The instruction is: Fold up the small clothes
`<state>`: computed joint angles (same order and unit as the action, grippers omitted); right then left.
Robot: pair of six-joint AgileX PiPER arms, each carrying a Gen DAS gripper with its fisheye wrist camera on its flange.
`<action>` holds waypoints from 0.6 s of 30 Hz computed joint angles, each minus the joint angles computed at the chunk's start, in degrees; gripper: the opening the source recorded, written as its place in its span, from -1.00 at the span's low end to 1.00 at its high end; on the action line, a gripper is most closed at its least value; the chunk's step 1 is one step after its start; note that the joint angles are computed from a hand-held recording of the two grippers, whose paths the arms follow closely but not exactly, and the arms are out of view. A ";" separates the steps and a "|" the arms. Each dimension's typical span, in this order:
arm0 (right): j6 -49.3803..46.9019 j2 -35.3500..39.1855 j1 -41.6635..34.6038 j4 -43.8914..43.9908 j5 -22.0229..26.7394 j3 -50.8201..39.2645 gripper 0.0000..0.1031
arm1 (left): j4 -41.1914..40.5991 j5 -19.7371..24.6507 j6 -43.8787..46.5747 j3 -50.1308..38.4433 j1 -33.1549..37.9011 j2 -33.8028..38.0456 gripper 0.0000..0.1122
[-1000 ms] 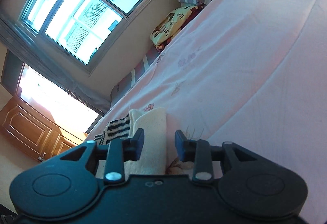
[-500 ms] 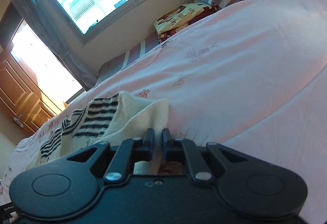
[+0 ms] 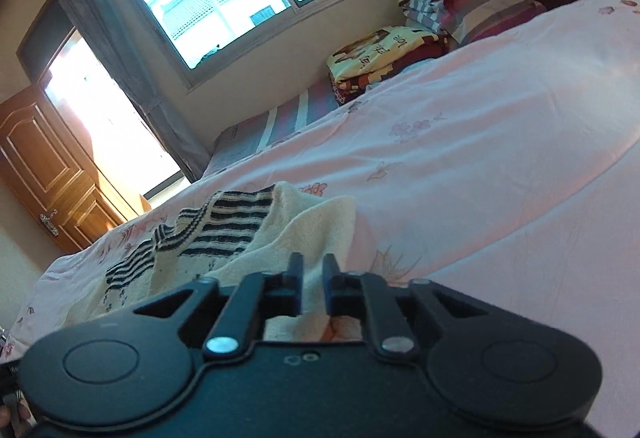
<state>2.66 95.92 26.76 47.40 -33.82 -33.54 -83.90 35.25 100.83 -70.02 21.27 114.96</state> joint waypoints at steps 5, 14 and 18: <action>-20.47 4.27 2.22 14.84 4.73 -6.68 -0.92 | -1.83 -2.64 3.67 1.10 -4.16 -0.12 0.17; -15.82 2.63 2.72 11.60 -0.39 -3.90 -0.84 | -11.75 -4.37 3.86 1.69 0.05 -0.25 0.16; -18.50 4.41 -0.27 12.23 1.04 -7.62 -0.85 | -6.63 0.55 2.90 0.24 -2.75 0.63 0.16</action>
<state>-15.83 100.33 26.49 59.64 -32.78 -41.16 -90.53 35.80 103.74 -69.78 18.52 115.59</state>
